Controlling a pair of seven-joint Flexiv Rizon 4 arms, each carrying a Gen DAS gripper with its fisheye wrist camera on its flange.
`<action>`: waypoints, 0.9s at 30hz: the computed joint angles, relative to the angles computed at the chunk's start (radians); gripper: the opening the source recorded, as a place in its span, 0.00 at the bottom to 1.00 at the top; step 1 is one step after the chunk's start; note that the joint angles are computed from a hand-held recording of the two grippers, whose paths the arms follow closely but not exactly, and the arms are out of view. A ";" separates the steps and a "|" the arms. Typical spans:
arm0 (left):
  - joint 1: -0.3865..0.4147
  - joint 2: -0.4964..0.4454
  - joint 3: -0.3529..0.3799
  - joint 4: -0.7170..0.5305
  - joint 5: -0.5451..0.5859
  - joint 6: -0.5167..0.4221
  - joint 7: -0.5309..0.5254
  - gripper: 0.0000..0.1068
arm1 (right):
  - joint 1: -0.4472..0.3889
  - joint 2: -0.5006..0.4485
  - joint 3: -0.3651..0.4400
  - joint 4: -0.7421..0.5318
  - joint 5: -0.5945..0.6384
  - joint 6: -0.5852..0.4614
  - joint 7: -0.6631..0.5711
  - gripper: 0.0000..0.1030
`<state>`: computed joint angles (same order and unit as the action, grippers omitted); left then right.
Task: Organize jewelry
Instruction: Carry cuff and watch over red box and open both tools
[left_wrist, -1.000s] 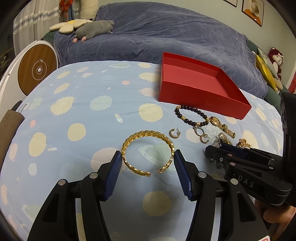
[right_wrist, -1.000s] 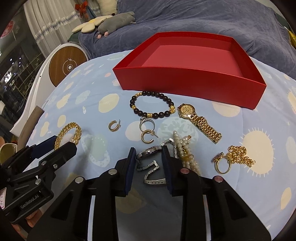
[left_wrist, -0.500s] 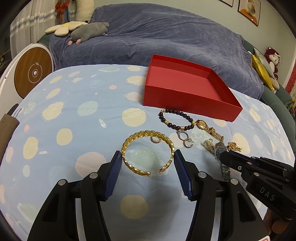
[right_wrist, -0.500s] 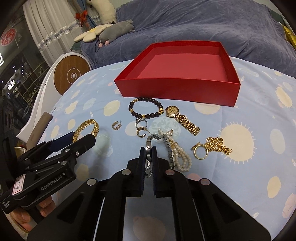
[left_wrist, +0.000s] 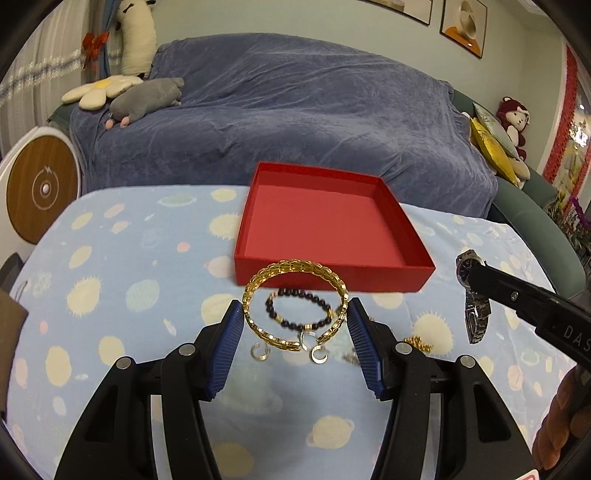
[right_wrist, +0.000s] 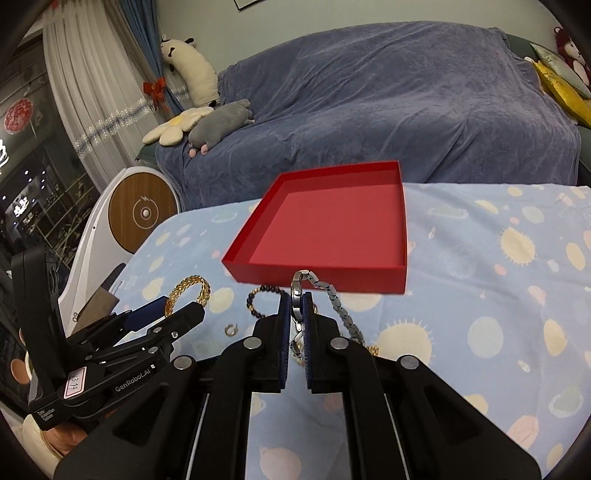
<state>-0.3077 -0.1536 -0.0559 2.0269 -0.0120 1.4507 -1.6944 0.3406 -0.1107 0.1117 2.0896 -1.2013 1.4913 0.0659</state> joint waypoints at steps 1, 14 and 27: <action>-0.003 -0.018 0.006 -0.038 0.021 -0.010 -0.001 0.52 | -0.005 -0.013 0.003 -0.022 0.043 0.001 -0.051 0.05; 0.008 -0.388 -0.003 -0.559 -0.060 -0.213 0.145 0.52 | -0.013 -0.322 -0.019 -0.377 0.512 -0.079 -0.485 0.06; -0.022 -0.679 0.052 -0.990 -0.053 -0.479 0.092 0.53 | 0.040 -0.523 -0.078 -0.637 0.721 -0.257 -0.743 0.07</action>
<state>-0.3301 -0.8329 -0.0036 1.0370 -0.0648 0.9713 -1.6028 0.3801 -0.6338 0.0338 1.4521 -0.4799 1.2344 -0.6770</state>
